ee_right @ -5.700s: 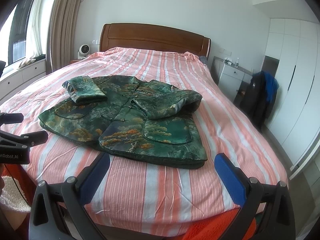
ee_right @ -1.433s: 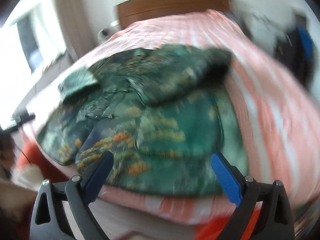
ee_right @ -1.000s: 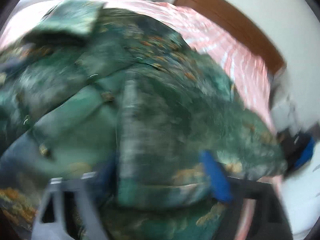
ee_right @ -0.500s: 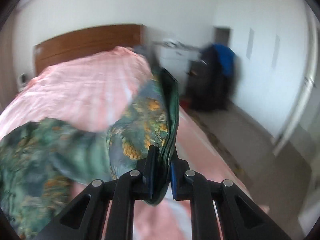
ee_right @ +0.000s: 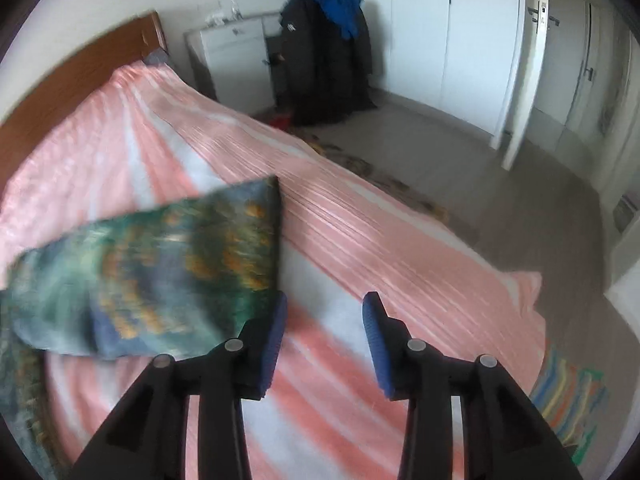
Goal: Fold large clothes
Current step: 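Grasp the folded sleeve with the right tool, pull it outward, release, then grasp the other folded sleeve cuff with the left tool, pull it outward, release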
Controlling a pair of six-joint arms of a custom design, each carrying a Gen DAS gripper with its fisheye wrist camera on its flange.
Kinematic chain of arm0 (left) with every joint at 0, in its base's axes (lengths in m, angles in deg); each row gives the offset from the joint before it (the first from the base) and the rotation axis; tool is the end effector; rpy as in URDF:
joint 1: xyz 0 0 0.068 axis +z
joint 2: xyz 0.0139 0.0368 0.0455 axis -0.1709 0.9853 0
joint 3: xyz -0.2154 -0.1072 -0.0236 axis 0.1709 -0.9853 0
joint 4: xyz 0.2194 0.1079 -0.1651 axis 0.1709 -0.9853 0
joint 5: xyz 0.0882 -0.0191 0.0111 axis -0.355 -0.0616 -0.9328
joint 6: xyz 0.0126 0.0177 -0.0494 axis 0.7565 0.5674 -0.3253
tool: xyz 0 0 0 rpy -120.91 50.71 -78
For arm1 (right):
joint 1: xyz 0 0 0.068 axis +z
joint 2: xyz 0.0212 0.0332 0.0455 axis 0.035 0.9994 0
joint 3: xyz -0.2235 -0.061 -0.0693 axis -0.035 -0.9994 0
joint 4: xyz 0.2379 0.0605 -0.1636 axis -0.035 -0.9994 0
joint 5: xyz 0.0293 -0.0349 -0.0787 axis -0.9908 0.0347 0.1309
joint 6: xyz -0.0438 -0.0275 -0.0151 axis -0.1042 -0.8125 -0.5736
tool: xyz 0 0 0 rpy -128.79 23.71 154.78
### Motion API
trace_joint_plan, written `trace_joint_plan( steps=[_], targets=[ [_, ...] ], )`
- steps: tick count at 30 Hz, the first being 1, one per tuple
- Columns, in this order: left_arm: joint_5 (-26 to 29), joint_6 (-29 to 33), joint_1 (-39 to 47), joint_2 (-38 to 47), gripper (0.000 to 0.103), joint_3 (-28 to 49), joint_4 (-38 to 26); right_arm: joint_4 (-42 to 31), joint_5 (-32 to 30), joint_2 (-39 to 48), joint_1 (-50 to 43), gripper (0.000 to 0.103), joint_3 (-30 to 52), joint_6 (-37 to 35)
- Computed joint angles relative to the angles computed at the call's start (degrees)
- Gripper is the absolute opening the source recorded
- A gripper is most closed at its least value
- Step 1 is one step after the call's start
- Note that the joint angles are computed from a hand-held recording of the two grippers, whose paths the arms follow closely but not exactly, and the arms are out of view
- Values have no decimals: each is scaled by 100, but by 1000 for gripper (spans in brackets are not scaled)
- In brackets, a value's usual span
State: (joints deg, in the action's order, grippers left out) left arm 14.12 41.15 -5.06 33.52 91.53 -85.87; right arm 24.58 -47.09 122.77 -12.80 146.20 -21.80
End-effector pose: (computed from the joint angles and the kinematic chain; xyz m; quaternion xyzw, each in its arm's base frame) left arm 0.1495 0.0195 0.2504 -0.1005 0.9273 0.0968 0.3475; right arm 0.4182 -0.1153 0.1975 0.2769 0.8946 -0.0559 0.3463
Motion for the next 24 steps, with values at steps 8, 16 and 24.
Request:
trace_joint_plan(
  steps=[8,16,24],
  targets=[
    [677,2242,-464,2769,102,1032,1771,846,-817,-2774,1639,62,-2772,89],
    [696,2508,-242,4931,11,1614,2400,1555,-141,-3326,4125,62,-3811,903],
    [3466,1174,3732,4320,8,2856,1728,1836,825,-4015,4710,62,-4257,79]
  ],
)
